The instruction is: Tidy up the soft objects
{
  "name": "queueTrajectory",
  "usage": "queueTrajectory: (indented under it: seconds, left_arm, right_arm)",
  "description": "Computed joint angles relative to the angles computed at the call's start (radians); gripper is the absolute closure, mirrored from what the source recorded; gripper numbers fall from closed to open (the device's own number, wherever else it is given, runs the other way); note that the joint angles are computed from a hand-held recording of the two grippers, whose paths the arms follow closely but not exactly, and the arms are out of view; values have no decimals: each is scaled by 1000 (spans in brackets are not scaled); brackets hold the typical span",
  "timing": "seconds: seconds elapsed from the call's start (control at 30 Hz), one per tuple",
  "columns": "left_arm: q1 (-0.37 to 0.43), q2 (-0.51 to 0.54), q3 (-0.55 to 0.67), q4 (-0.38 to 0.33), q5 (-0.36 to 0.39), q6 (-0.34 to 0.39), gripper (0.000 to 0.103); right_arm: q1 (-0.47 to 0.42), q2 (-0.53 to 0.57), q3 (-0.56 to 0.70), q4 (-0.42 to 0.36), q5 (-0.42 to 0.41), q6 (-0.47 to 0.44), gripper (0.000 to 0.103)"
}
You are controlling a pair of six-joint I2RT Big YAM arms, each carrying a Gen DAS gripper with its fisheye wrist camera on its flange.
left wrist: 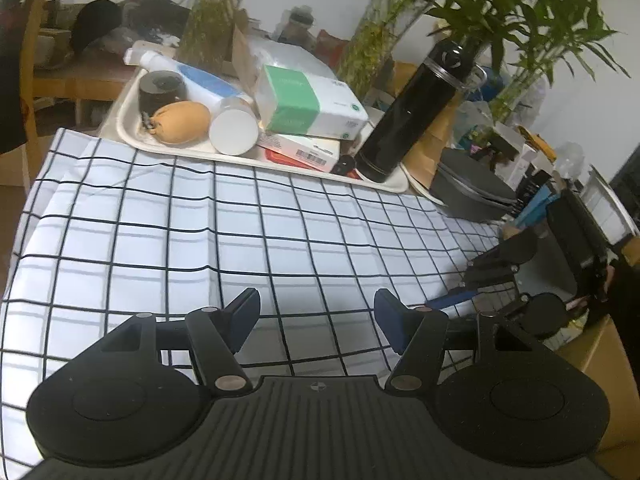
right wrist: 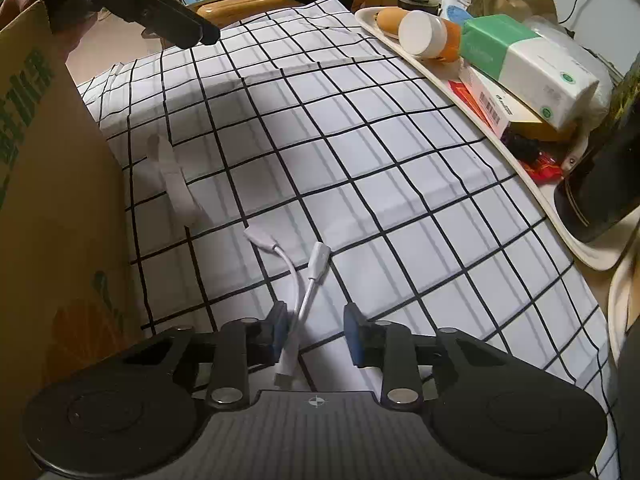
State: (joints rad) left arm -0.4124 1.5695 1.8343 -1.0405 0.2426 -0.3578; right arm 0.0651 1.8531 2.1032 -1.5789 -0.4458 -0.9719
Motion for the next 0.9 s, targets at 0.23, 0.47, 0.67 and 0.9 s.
queueTrajectory:
  seconds: [0.23, 0.47, 0.67, 0.9]
  left_arm:
    - [37, 93, 93, -80, 212, 206, 41]
    - [36, 230, 249, -268, 391, 507, 42]
    - [11, 278, 291, -326, 405, 715, 42]
    - [9, 347, 366, -421, 464, 912, 57]
  right_arm:
    - [-3, -12, -22, 42, -1, -1, 97]
    - [-11, -12, -24, 64, 2, 12, 97]
    - [-12, -17, -33, 79, 1, 17, 97]
    - [-15, -20, -39, 87, -2, 20, 97]
